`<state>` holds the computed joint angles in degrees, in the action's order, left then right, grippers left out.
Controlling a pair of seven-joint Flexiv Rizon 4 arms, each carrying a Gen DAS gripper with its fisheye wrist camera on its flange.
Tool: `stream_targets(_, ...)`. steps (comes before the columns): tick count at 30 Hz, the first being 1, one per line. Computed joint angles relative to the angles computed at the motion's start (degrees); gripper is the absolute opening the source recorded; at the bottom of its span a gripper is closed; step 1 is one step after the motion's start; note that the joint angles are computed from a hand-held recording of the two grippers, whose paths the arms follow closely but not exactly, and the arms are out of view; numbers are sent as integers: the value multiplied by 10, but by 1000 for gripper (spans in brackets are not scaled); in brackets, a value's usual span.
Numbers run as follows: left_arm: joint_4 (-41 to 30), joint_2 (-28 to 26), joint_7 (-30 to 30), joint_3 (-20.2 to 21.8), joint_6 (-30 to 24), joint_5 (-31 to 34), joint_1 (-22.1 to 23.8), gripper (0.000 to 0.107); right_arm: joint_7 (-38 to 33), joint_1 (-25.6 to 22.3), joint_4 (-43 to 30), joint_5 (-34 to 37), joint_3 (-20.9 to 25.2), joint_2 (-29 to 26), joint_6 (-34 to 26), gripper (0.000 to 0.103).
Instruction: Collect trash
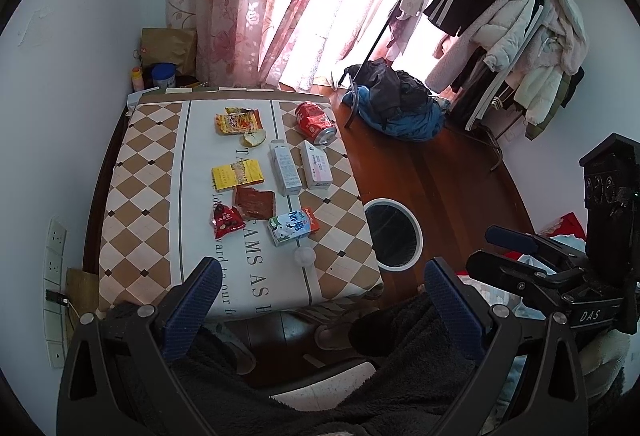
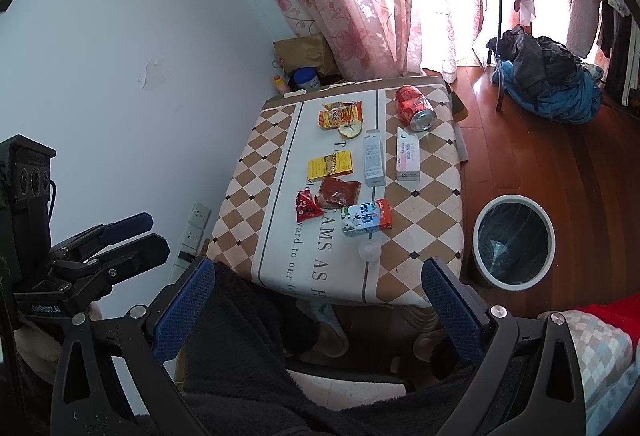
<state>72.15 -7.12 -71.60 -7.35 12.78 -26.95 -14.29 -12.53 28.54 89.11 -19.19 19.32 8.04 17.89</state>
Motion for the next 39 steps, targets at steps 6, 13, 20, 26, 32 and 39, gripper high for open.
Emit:
stream_targets(6, -4, -2, -3, -1, 0, 3, -1, 103, 0, 0, 1, 0, 0, 1, 0, 103)
stream_targets(13, -6, -3, -4, -1, -1, 3, -2, 103, -3, -2, -1, 1, -1, 2, -1, 103)
stream_targets(20, -23, -12, -8, -4, -6, 6, -2, 103, -4, -2, -2, 0, 0, 2, -3, 103)
stream_targets(26, -30, -16, -11, -4, -8, 7, -2, 103, -5, -2, -3, 1, -1, 2, -3, 103)
stream_targets(32, -33, -17, -10, -3, -11, 5, 0, 103, -8, -2, -4, 1, -1, 2, -2, 103)
stream_targets(39, -13, -7, -2, 2, -3, -4, 6, 103, -20, -3, -17, 2, -5, -8, -1, 103)
